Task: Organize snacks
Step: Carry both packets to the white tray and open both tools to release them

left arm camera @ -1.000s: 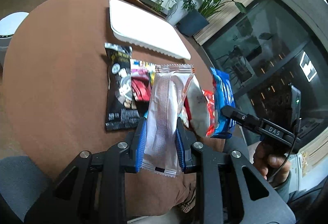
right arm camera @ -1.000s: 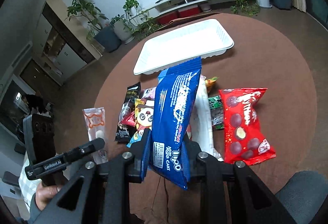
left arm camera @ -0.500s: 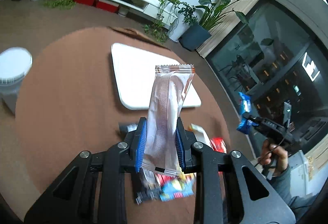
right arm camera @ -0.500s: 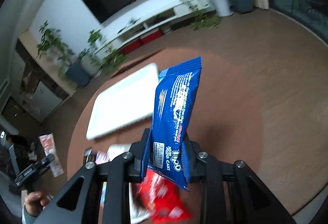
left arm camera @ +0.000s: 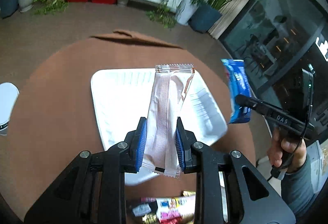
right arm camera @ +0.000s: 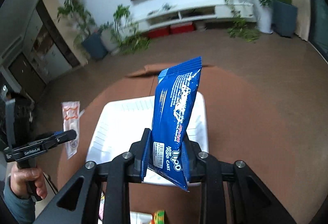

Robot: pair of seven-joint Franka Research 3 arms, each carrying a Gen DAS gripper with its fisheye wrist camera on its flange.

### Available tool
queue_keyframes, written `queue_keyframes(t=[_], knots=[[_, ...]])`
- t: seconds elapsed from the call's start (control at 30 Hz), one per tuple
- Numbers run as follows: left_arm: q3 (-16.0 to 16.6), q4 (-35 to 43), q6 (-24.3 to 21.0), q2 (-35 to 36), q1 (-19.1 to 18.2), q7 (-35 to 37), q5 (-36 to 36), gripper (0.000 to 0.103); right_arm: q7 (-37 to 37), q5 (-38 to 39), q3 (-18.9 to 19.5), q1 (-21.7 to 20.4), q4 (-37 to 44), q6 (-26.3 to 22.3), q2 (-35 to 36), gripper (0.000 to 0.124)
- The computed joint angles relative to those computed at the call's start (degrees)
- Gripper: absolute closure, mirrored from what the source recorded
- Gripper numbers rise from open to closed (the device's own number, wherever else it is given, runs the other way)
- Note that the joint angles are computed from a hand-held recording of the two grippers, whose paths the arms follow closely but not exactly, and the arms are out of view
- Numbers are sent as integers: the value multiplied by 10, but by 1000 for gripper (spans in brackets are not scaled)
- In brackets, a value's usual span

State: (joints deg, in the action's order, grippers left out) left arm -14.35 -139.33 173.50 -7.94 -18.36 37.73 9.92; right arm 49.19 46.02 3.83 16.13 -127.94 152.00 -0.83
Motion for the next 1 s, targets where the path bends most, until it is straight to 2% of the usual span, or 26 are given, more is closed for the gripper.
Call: queue_keyframes(t=[0.17, 0.27, 0.33, 0.47, 0.63, 1.0], knots=[[-1, 37, -4, 65, 9, -5, 12, 79, 41, -46, 4, -4, 49, -22, 70, 95], [-2, 53, -6, 93, 11, -9, 17, 79, 38, -51, 8, -14, 62, -35, 89, 95], [1, 51, 0, 107, 8, -41, 47, 79, 40, -61, 10, -17, 75, -46, 103, 95], [2, 71, -25, 127, 0, -67, 72, 79, 64, -97, 11, -18, 85, -52, 122, 95], [0, 114, -67, 155, -5, -69, 84, 79, 109, -141, 5, -19, 74, -60, 125, 95], [14, 176, -88, 215, -22, -87, 121, 79, 118, -154, 10, -24, 51, -55, 113, 95]])
